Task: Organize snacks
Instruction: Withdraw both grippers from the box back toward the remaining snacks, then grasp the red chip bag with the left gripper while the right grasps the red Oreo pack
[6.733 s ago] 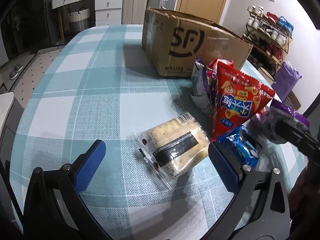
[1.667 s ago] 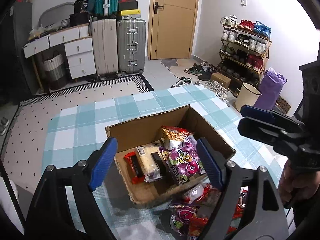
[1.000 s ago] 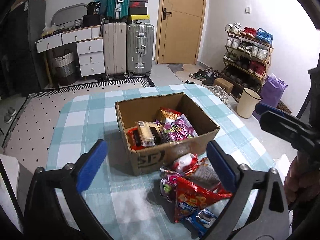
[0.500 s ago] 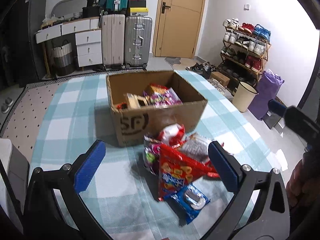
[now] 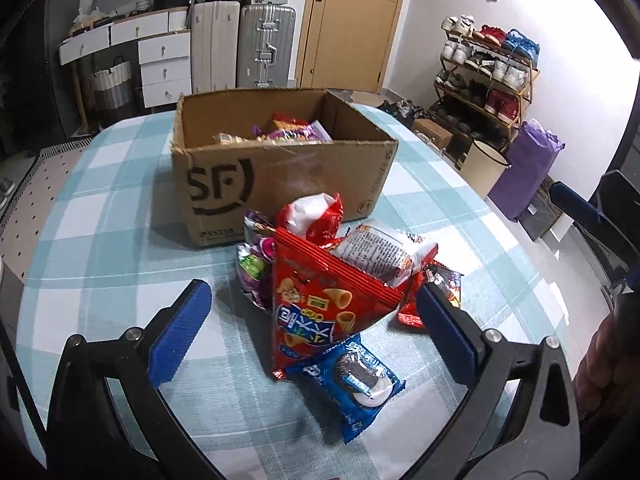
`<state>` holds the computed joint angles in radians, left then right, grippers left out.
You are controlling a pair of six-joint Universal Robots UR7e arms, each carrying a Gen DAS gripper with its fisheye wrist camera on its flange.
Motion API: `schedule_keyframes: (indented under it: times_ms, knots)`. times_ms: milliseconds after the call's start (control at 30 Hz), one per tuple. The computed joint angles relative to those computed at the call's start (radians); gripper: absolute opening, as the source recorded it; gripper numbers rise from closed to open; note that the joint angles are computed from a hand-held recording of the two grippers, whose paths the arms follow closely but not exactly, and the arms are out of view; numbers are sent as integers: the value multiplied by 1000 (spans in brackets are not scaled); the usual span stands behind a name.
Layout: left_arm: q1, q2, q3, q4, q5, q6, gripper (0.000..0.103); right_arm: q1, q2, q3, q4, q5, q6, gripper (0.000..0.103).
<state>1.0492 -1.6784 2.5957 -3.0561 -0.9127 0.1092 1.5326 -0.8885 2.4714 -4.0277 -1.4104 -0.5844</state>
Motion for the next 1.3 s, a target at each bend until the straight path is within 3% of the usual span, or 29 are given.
schedule_keyframes:
  times_ms: [500, 567, 667, 733, 800, 867, 1300]
  knots:
    - [96, 211, -43, -162, -29, 33, 99, -101, 3, 11, 6, 44, 17, 102]
    - [112, 216, -50, -167, -46, 38, 90, -110, 5, 11, 10, 48, 19, 102]
    - [143, 206, -62, -143, -88, 45, 69, -121, 12, 10, 10, 51, 15, 102]
    - [152, 212, -61, -162, -86, 56, 49, -128, 19, 10, 10, 52, 14, 102]
    - [168, 209, -66, -164, -101, 62, 42, -134, 25, 10, 11, 51, 16, 102]
    - [190, 193, -75, -147, -145, 70, 39, -140, 32, 12, 7, 49, 18, 102]
    - [221, 149, -64, -145, -171, 124, 35, -136, 65, 10, 7, 13, 22, 102]
